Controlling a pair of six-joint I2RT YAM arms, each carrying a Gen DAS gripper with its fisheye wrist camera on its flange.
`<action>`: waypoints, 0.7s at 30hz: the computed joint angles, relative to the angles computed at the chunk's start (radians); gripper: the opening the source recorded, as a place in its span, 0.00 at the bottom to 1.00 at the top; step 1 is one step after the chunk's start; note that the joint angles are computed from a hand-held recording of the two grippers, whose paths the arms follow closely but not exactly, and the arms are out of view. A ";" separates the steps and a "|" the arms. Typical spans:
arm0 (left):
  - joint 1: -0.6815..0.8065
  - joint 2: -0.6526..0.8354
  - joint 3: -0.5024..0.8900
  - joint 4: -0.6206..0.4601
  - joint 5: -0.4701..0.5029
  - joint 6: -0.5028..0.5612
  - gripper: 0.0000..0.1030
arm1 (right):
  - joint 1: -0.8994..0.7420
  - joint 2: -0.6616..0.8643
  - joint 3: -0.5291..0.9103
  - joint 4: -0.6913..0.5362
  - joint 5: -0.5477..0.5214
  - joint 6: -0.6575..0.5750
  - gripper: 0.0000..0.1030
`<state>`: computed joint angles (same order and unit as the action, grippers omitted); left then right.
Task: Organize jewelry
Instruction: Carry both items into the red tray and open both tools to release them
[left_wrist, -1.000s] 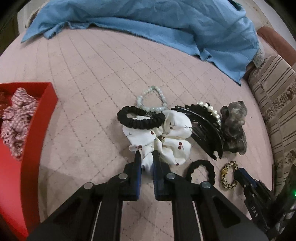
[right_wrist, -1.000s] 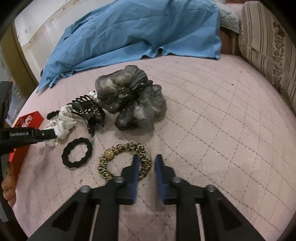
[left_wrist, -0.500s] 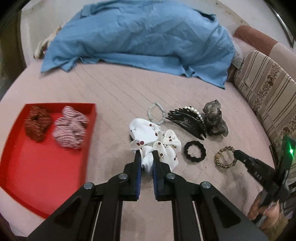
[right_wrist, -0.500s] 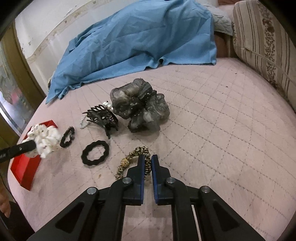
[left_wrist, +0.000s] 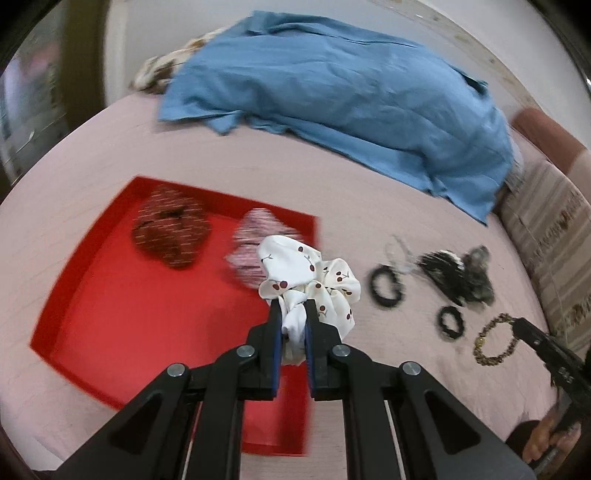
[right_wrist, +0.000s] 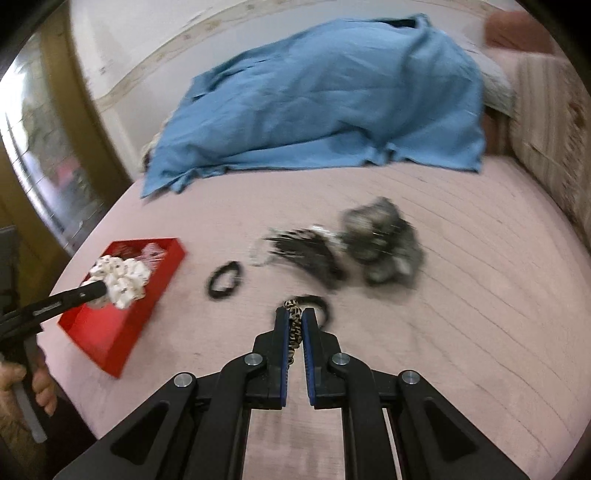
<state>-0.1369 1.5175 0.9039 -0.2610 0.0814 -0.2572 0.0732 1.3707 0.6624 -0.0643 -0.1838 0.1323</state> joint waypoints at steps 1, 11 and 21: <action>0.025 0.002 0.000 -0.006 0.008 0.009 0.10 | 0.033 0.007 0.020 -0.011 0.007 0.013 0.08; 0.250 0.121 0.079 -0.061 0.027 0.084 0.10 | 0.310 0.199 0.291 -0.090 0.044 0.107 0.08; 0.330 0.222 0.133 -0.057 0.031 0.105 0.10 | 0.468 0.483 0.636 -0.206 0.024 0.157 0.08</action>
<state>0.1928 1.7395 1.0366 -0.3181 0.1122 -0.1519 0.5409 1.8533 1.2985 -0.2704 -0.1597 0.2892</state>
